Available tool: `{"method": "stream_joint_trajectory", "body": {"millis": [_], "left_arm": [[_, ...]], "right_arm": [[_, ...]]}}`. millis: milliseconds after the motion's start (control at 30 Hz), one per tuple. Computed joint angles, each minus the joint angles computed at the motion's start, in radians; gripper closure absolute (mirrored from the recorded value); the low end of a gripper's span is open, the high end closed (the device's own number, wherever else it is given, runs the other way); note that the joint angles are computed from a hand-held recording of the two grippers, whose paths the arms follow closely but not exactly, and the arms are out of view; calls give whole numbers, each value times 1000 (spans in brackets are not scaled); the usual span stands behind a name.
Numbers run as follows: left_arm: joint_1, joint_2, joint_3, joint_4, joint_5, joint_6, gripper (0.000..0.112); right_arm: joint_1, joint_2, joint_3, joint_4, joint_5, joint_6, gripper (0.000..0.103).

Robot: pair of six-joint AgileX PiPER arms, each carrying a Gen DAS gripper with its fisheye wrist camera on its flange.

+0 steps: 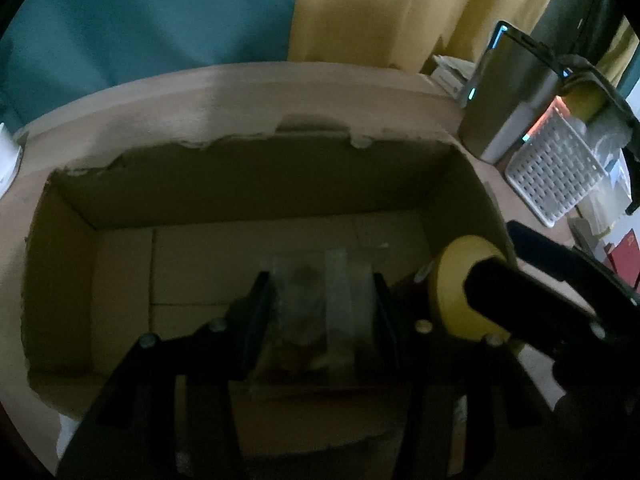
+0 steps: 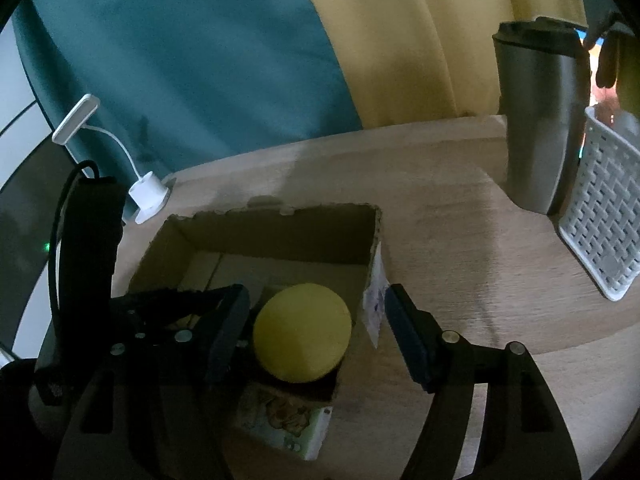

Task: Organize objects
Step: 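Lower the snack bag and jar into the box and open both tools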

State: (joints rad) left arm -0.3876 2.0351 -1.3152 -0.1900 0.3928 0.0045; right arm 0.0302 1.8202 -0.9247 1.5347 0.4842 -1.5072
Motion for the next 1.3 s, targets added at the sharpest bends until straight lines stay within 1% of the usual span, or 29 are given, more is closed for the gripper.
{"method": "stream_joint_trajectory", "body": {"millis": [200, 300, 333, 567, 833, 933, 1167, 1233, 1267, 1300], "left_arm": [[4, -4, 8, -24, 2, 21, 63], [8, -5, 10, -61, 11, 68, 62], [15, -12, 19, -91, 14, 108, 62], [22, -23, 28, -113, 15, 129, 62], [20, -68, 78, -75, -30, 105, 58], [28, -95, 110, -97, -51, 131, 56], [52, -150, 175, -169, -87, 211, 56], [60, -169, 198, -201, -100, 245, 56], [62, -176, 207, -215, -105, 260, 56], [65, -183, 214, -231, -108, 277, 56]], "right_arm": [[-15, 24, -15, 1, 21, -3, 30], [-4, 32, -26, -1, 16, 8, 30], [-2, 36, -31, -6, 18, 15, 30], [-8, 43, -37, -10, 23, 15, 30], [6, 14, -12, 27, -7, -15, 30], [14, -10, 8, 48, -24, -31, 30], [36, -69, 56, 102, -71, -62, 30], [37, -88, 70, 112, -87, -63, 26], [36, -94, 75, 119, -90, -67, 21], [36, -102, 84, 134, -95, -76, 19]]}}
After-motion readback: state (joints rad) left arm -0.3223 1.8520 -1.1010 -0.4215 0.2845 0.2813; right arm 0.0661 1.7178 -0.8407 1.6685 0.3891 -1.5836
